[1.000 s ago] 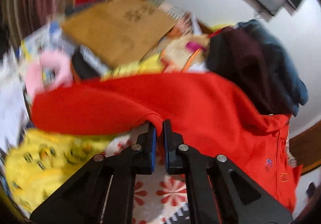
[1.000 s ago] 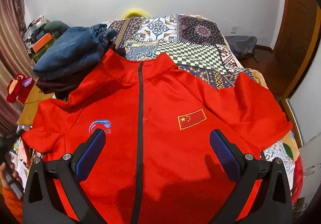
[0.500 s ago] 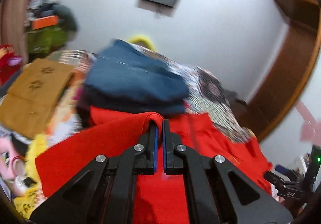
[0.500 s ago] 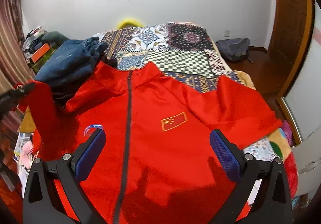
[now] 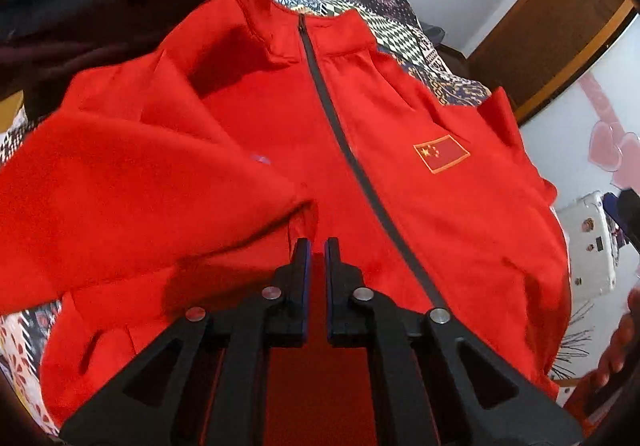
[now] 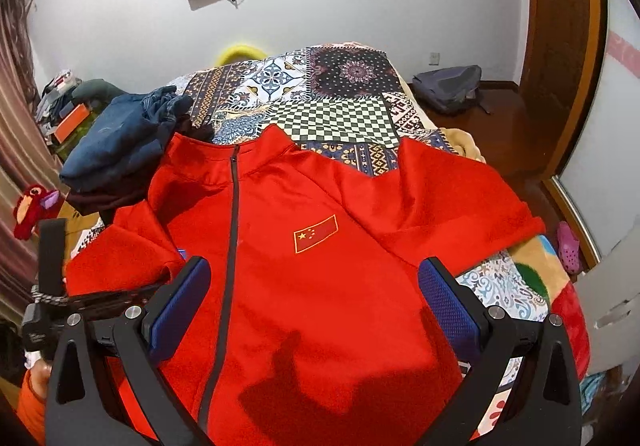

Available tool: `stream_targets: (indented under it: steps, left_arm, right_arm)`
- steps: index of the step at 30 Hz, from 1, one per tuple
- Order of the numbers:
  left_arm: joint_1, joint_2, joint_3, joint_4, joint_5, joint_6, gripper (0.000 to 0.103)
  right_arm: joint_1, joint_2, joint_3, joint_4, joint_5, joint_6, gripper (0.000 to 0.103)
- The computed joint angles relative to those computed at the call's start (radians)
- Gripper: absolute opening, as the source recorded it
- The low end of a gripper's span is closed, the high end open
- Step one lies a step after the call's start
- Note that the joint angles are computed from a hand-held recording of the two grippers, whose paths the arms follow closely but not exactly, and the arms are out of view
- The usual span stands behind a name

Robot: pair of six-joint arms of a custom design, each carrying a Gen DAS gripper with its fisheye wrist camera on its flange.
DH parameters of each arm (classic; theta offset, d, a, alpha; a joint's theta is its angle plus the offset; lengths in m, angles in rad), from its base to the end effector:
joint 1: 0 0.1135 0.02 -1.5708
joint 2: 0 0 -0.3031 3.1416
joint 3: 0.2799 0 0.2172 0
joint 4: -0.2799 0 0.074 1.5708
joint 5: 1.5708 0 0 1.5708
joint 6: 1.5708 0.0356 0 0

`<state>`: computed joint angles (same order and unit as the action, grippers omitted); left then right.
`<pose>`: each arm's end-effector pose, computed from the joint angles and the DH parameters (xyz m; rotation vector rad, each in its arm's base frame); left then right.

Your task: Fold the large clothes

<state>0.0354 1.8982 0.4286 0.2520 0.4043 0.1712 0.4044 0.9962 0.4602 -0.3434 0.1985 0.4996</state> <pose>0.2355 -0.0057 0.0987 0.2826 2.6951 -0.5022 0.1267 0.0466 0.2290 0.2029 2.4251 0.1647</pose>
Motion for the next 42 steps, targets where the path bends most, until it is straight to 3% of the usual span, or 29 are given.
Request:
stream_targets:
  steps: [2,6,9,13,19,24,30,35,37,39,42]
  left_arm:
    - [0.035,-0.065,-0.015,-0.031,0.010,0.021,0.015]
    - [0.166,-0.210,-0.001,-0.130,0.072,0.064,0.051]
    - [0.296,-0.296,0.024,-0.182,0.108,0.091,0.057]
    - [0.514,-0.288,0.094,-0.264,0.175,0.158,0.063]
    - [0.765,-0.101,0.221,-0.311,0.193,0.196,0.063]
    - [0.870,0.043,0.292,-0.333,0.187,0.212,0.063]
    - [0.896,0.204,0.357,-0.338,0.171,0.202,0.063]
    - [0.855,0.260,0.326,-0.199,0.109,0.143,0.061]
    - [0.832,0.243,0.287,-0.126,0.072,0.138,0.044]
    - [0.801,0.211,0.244,-0.054,0.021,0.145,0.019]
    - [0.799,0.173,0.257,-0.108,0.079,0.169,0.010]
  right_arm:
    - [0.008,0.001,-0.001,0.003,-0.002,0.010,0.103]
    - [0.043,0.004,0.005,-0.002,0.018,0.021,0.103]
    - [0.082,0.017,0.011,-0.001,0.044,0.034,0.103]
    - [0.111,0.035,0.017,0.003,0.057,0.049,0.103]
    - [0.171,0.077,0.030,0.009,0.095,0.074,0.103]
    - [0.210,0.113,0.041,0.010,0.118,0.091,0.103]
    - [0.247,0.139,0.057,-0.005,0.145,0.091,0.103]
    - [0.268,0.145,0.066,-0.022,0.176,0.083,0.103]
    - [0.262,0.147,0.064,-0.019,0.172,0.078,0.103]
    - [0.255,0.150,0.060,-0.012,0.166,0.070,0.103]
    - [0.244,0.156,0.054,-0.004,0.165,0.058,0.103]
